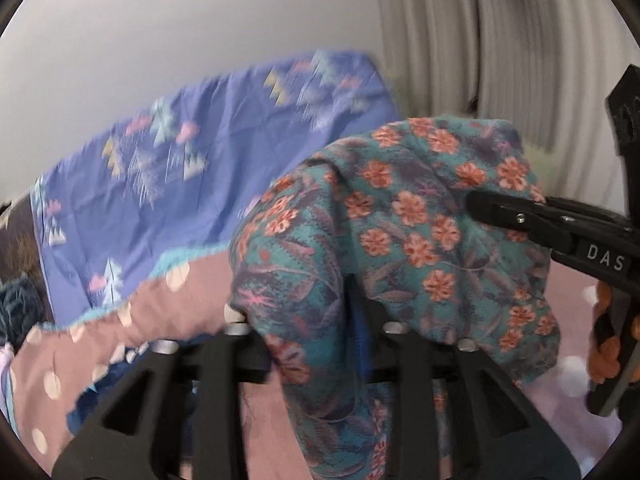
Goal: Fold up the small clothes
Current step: 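Grasp the folded teal shirt with the right gripper and lift it, then place the folded shirt onto the stack of folded clothes and open the right gripper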
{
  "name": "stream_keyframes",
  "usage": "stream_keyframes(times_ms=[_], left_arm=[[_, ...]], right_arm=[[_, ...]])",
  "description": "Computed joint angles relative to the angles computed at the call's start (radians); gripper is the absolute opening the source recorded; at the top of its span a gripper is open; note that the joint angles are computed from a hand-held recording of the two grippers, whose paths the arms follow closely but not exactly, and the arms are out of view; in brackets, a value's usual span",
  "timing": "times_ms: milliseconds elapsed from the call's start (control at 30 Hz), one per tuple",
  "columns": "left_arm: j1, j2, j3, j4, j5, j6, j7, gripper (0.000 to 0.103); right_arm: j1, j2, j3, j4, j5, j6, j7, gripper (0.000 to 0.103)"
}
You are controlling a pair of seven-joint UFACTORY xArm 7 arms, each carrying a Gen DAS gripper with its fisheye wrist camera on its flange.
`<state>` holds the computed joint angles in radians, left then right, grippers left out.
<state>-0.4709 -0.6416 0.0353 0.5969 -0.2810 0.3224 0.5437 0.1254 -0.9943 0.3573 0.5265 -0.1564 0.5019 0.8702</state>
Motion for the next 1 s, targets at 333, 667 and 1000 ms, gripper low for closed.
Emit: stream_keyframes(times_ms=[333,667,1000], left_arm=[[0.011,0.203,0.019,-0.245,0.203,-0.375,-0.04,0.08],[-0.115,0.177,0.15,-0.236,0.012,-0.278,0.054,0.081],[-0.002,-0.449,0.062,-0.41,0.079,0.004,0.004,0.102]], right_arm=[[0.038,0.144,0.128,-0.204,-0.037,0.073,0.307,0.047],[0.127,0.191,0.087,-0.191,-0.251,0.134,0.522,0.057],[0.349,-0.155,0.137,-0.156,-0.177,0.512,0.622,0.075]])
